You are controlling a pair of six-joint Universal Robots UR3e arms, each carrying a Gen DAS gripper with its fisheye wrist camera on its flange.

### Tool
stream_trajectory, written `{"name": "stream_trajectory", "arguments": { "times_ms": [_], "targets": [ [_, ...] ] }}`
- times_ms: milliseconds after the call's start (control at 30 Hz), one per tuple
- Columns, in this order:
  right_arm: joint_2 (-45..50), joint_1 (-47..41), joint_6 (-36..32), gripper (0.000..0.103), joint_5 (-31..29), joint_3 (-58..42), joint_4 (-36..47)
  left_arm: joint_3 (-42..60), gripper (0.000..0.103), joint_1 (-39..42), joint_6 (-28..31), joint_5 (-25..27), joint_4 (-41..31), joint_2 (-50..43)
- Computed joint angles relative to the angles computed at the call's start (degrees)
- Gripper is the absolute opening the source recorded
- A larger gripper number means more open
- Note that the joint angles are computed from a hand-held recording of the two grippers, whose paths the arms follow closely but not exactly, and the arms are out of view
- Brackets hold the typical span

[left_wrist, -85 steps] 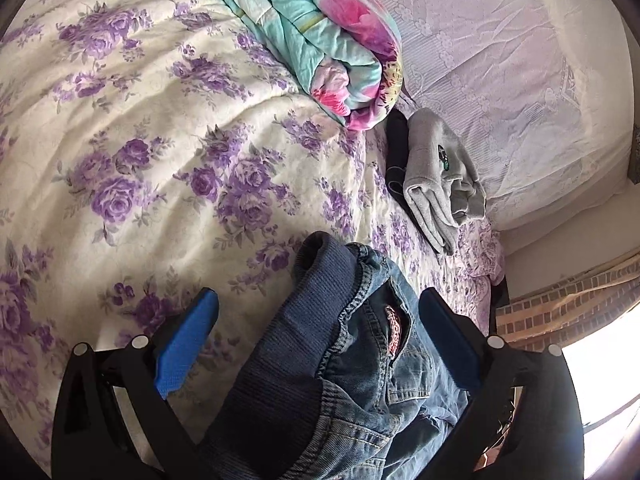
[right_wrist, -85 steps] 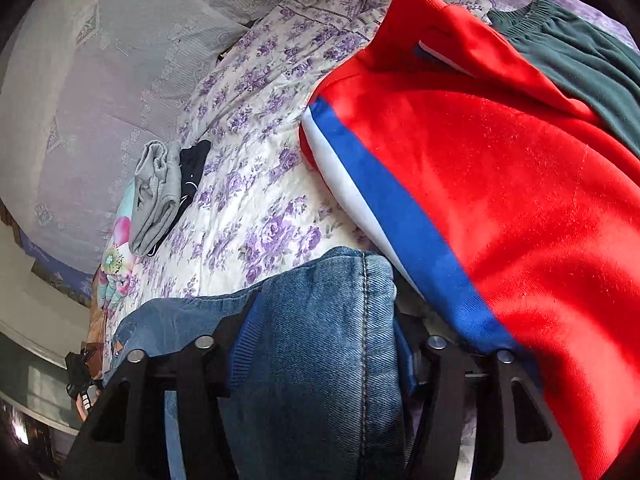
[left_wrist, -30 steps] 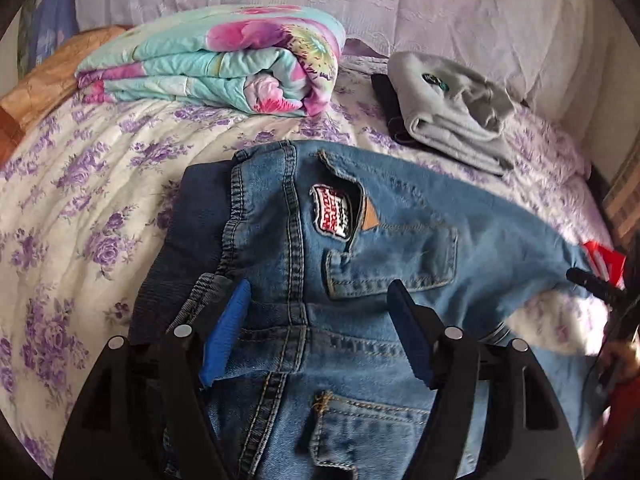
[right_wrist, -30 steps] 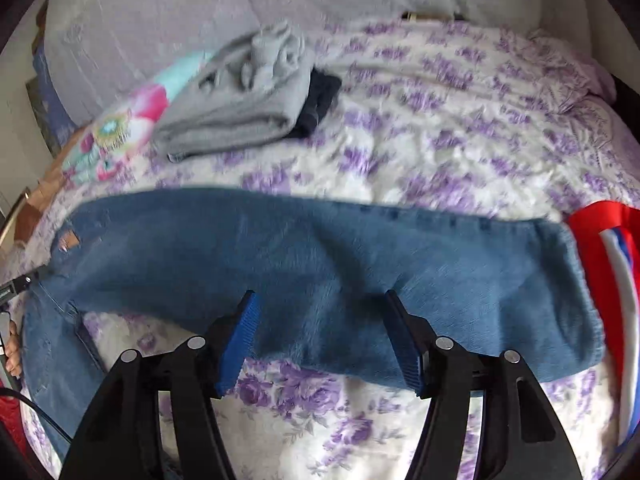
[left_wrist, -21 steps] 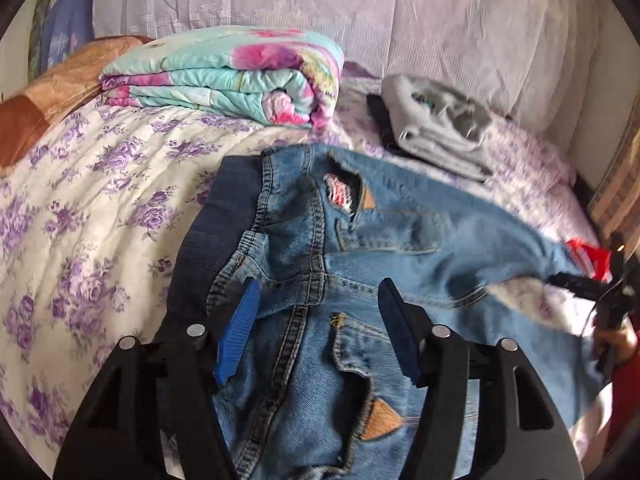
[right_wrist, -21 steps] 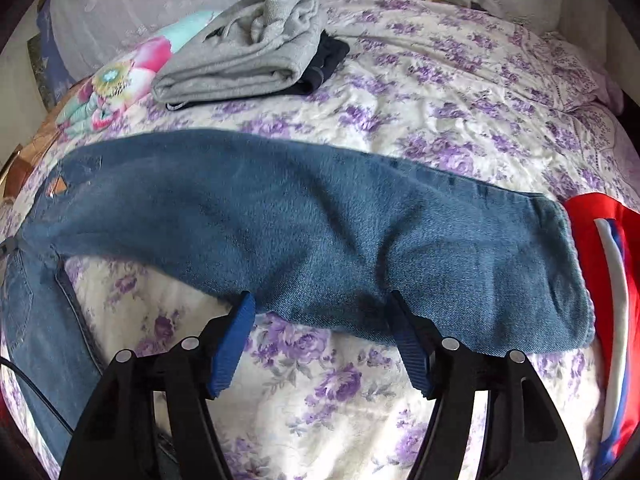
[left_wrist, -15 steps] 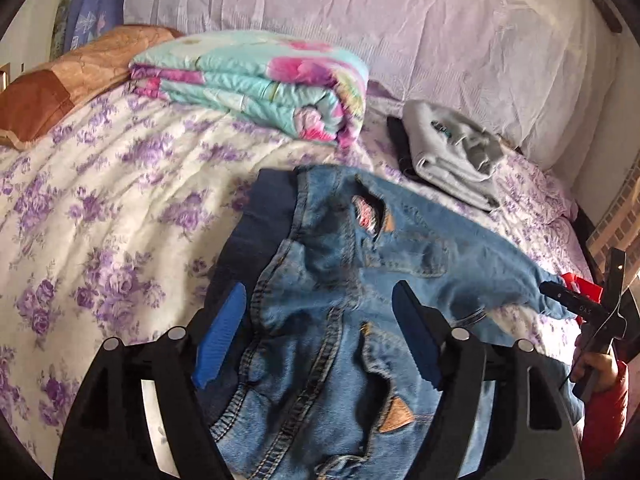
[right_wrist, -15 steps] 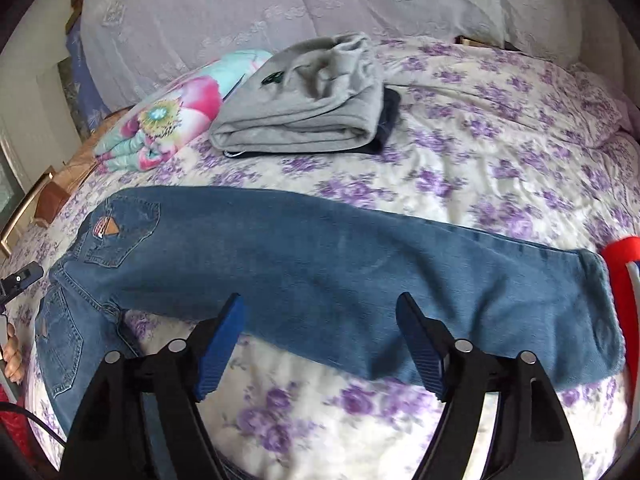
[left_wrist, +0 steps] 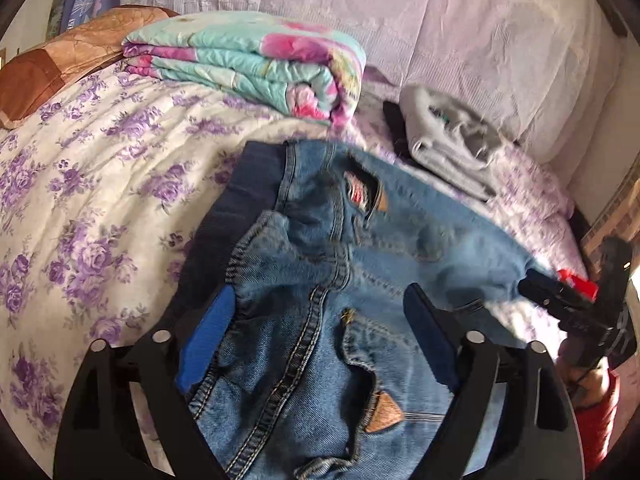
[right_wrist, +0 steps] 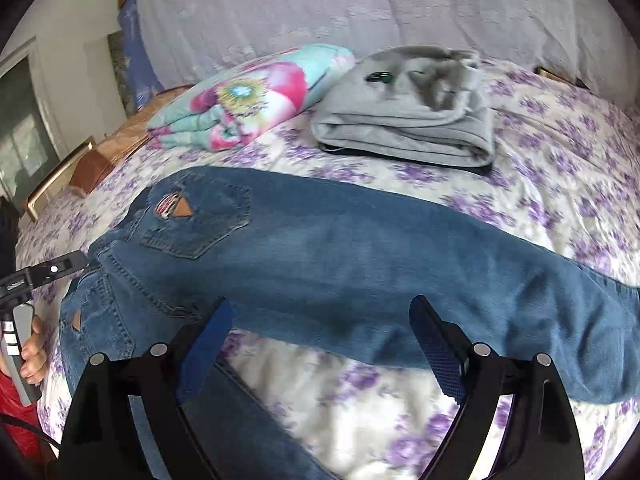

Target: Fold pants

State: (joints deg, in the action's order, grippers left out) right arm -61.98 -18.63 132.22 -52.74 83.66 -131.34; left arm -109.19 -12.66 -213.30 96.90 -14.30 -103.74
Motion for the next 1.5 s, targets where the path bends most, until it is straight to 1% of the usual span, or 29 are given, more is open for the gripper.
{"name": "stream_trajectory", "arguments": {
  "times_ms": [33, 67, 133, 167, 233, 333, 400, 433, 467, 500, 533, 567, 633, 667, 700, 733, 833, 867, 933, 1000, 1067, 1100, 1167, 1233, 1333, 1367, 1433, 1467, 1500],
  "targets": [
    [2.0, 2.3, 0.0, 0.091, -3.5, -1.9, 1.8, 2.5, 0.090, -1.2, 0.1, 2.1, -2.9, -2.5],
    [3.6, 4.4, 0.7, 0.099, -7.7, -1.3, 0.1, 4.7, 0.090, -1.9, 0.7, 3.6, -5.4, -3.9],
    [1.6, 5.0, -2.1, 0.100, -9.1, 3.1, -4.7, 5.8, 0.092, -3.6, 0.6, 6.3, -7.0, -3.6],
    [1.0, 4.6, -2.4, 0.100, -9.2, 2.6, -2.4, 5.6, 0.092, -3.8, 0.6, 6.4, -7.2, -3.3],
    [-0.4, 2.3, -3.2, 0.099, -5.3, 2.9, 0.4, 3.0, 0.091, -2.9, -0.1, 5.0, -5.4, -1.0],
    [-4.9, -2.2, -2.5, 0.099, 3.5, 8.0, 0.1, -3.8, 0.091, 1.7, -1.8, -3.0, 4.6, 4.8],
    [-8.9, -3.3, -8.5, 0.099, 5.4, 10.1, 6.0, -4.4, 0.091, 3.4, -2.8, -7.7, 6.4, 6.5],
    [-11.2, -3.9, -11.5, 0.099, 5.5, 12.7, 7.4, -2.9, 0.091, 2.6, -2.2, -8.3, 5.0, 5.9],
    [-13.1, -4.0, -14.1, 0.099, 4.8, 15.6, 7.6, -0.9, 0.091, 1.2, -0.8, -7.6, 2.6, 4.8],
    [-14.2, -3.5, -16.2, 0.099, 2.5, 18.0, 7.2, 1.3, 0.091, -1.3, 0.7, -5.0, -0.1, 3.0],
    [-14.6, -2.2, -17.0, 0.099, -1.4, 20.0, 5.8, 3.7, 0.091, -4.0, 1.6, -1.3, -3.1, 0.7],
    [-14.8, -1.5, -17.3, 0.100, -3.0, 22.5, 2.2, 6.7, 0.091, -6.8, 2.0, 3.8, -6.9, -2.6],
    [-15.4, -1.5, -16.1, 0.099, -3.1, 21.0, 3.8, 13.3, 0.091, -10.8, 3.0, 11.2, -14.7, -8.4],
    [-16.3, -2.3, -14.0, 0.099, -2.4, 21.7, 2.1, 16.1, 0.092, -12.1, 3.4, 13.5, -17.2, -9.0],
    [-18.6, -4.5, -13.2, 0.099, 0.0, 24.5, -0.2, 16.5, 0.092, -12.2, 3.2, 13.4, -17.2, -8.7],
    [-21.4, -7.4, -15.7, 0.099, 3.0, 26.4, 2.0, 15.8, 0.092, -12.0, 3.1, 12.7, -16.0, -8.1],
    [-29.6, -17.3, -28.2, 0.099, 7.4, 28.5, 17.9, 11.2, 0.092, -11.3, 3.5, 11.5, -11.6, -4.8],
    [-30.5, -19.9, -31.4, 0.099, 6.8, 28.3, 21.8, 9.9, 0.093, -10.8, 3.5, 11.1, -10.5, -4.0],
    [-26.9, -19.9, -30.8, 0.100, 0.8, 25.9, 23.2, 11.1, 0.095, -9.5, 2.8, 10.5, -14.1, -4.9],
    [-24.9, -20.7, -34.7, 0.100, 1.0, 24.2, 26.7, 12.8, 0.098, -6.9, 3.2, 6.5, -16.8, -6.7],
    [-24.4, -19.4, -32.7, 0.100, -0.2, 20.6, 29.3, 15.8, 0.098, -7.6, 2.9, 8.2, -19.4, -7.0],
    [-23.9, -19.4, -33.6, 0.100, 0.9, 17.9, 33.1, 16.0, 0.098, -7.4, 3.4, 7.7, -19.0, -6.3],
    [-21.8, -20.9, -39.0, 0.100, 6.3, 11.7, 43.7, 14.4, 0.098, -6.0, 4.9, 5.9, -15.4, -3.4],
    [-20.0, -22.5, -41.2, 0.100, 12.3, 7.9, 49.3, 13.3, 0.098, -3.8, 6.0, 5.1, -12.4, -1.1],
    [-11.2, -24.5, -47.6, 0.100, 17.9, -4.0, 66.5, 13.9, 0.098, 3.9, 8.1, -1.3, -10.3, 0.2],
    [-8.0, -24.4, -46.4, 0.100, 18.6, -6.9, 68.1, 14.5, 0.098, 6.5, 7.3, -3.1, -10.2, -0.4],
    [-5.4, -23.6, -37.6, 0.100, 17.8, -7.3, 62.0, 15.4, 0.098, 12.8, 4.6, -8.3, -9.4, -3.3],
    [-3.2, -22.2, -32.0, 0.100, 16.6, -9.0, 58.5, 15.0, 0.098, 16.7, 3.0, -13.5, -8.1, -5.4],
    [-0.7, -21.5, -29.0, 0.100, 15.7, -12.0, 58.6, 13.9, 0.098, 20.3, 1.7, -19.6, -5.9, -7.5]
  ]
}}
